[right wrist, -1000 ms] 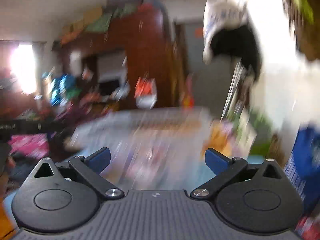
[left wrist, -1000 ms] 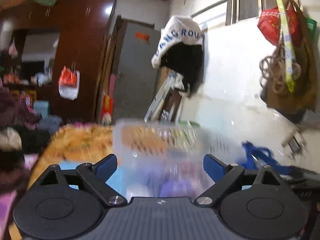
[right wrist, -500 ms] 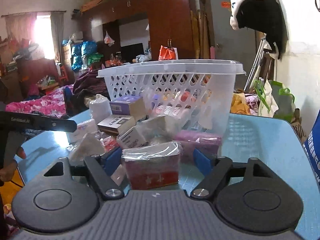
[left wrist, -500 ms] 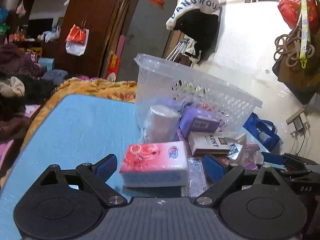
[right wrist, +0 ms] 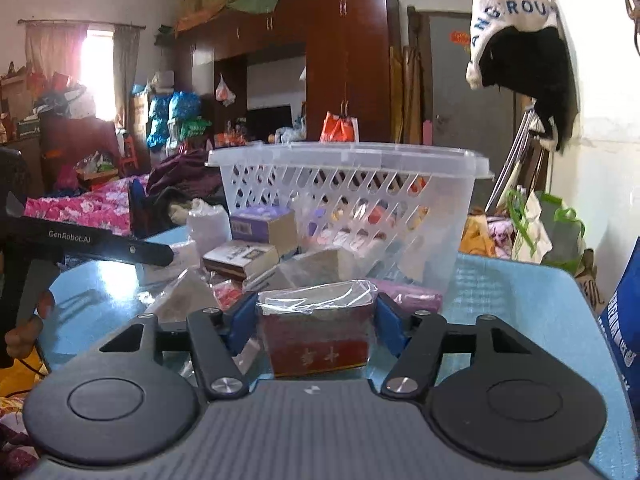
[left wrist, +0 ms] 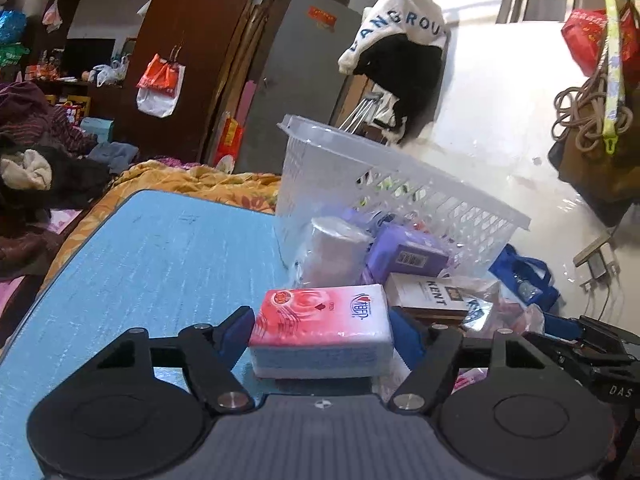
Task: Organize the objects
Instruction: 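Grasp the pink tissue pack with the left tool while the right tool grasps the red box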
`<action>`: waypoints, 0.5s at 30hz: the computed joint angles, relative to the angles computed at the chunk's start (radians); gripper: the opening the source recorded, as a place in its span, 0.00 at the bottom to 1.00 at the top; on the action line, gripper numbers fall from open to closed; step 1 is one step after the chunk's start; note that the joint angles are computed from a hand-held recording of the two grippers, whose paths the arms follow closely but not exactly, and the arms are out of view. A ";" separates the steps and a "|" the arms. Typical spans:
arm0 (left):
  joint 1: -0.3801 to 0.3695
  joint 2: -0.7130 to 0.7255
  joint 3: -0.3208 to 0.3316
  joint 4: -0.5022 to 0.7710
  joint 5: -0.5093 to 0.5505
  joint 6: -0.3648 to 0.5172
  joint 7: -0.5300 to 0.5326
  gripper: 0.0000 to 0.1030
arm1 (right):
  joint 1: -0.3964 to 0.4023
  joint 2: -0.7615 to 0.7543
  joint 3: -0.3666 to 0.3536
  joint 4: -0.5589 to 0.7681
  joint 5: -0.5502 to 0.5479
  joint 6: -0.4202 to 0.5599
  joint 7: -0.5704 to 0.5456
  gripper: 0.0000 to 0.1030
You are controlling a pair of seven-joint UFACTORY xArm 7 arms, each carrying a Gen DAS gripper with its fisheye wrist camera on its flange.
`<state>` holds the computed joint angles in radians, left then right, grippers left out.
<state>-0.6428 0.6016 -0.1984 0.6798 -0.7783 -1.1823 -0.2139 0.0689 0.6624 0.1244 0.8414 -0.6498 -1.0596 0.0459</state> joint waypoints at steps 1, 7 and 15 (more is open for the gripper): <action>-0.003 0.006 0.001 0.001 0.003 -0.013 -0.003 0.73 | 0.004 0.003 0.000 -0.005 0.018 -0.018 -0.013 0.63; -0.022 0.038 0.003 0.020 -0.014 -0.089 0.025 0.73 | 0.041 0.026 0.000 -0.030 0.140 -0.133 -0.085 0.64; -0.035 0.079 -0.005 0.049 -0.030 -0.185 0.067 0.73 | 0.053 0.039 -0.007 -0.019 0.161 -0.166 -0.076 0.63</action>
<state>-0.6780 0.6802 -0.2034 0.7285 -0.8087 -1.3672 -0.1468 0.1216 0.7013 0.1171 0.8226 -0.4885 -1.2252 -0.0304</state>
